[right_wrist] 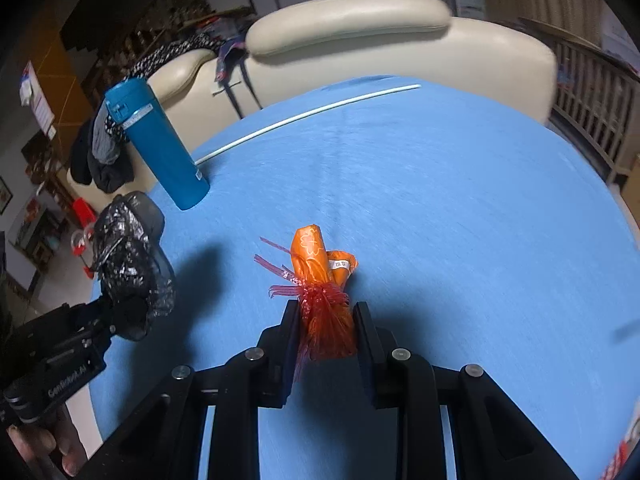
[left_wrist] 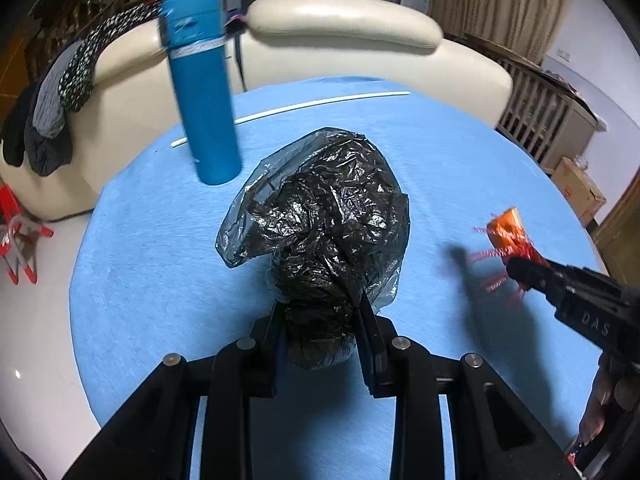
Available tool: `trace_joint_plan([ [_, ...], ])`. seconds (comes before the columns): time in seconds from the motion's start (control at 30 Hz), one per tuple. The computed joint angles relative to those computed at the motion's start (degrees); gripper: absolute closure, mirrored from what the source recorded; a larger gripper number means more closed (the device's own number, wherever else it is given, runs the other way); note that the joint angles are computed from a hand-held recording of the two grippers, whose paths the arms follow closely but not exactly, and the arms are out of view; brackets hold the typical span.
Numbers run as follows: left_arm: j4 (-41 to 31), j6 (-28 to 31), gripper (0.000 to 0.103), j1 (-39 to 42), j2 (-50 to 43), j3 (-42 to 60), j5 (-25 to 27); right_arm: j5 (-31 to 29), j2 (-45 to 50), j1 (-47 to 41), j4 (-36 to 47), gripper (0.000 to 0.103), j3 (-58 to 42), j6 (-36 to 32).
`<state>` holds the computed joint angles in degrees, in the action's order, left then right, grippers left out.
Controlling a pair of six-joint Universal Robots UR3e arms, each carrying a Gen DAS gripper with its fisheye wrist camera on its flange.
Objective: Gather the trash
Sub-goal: 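Grasp the black plastic bag with the left gripper while the right grasps the orange wrapper, then carry the orange wrapper with the right gripper over the red basket while the left holds the black bag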
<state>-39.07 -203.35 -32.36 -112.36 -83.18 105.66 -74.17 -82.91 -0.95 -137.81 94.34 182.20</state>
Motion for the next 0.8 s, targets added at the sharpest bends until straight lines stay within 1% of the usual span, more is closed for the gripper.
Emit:
trace_joint_plan([
  [0.2,-3.89,-1.15,0.072,-5.72,-3.29,6.6,2.68,3.27,-15.59,-7.18,0.49,0.075,14.21,-2.22],
  [0.33,-5.87,-1.15,0.072,-8.42,-5.33,10.03,3.85,5.84,-24.35,-12.76,4.24,0.075,19.44,-4.9],
  [0.5,-8.26,-1.33,0.072,-11.09,-7.42,13.55,5.13,8.48,-31.67,-17.83,8.08,0.075,23.73,-6.97],
  [0.8,-10.22,-0.19,0.072,-13.17,-10.16,18.09,6.67,8.98,-36.42,-20.8,10.43,0.075,26.85,-8.55],
])
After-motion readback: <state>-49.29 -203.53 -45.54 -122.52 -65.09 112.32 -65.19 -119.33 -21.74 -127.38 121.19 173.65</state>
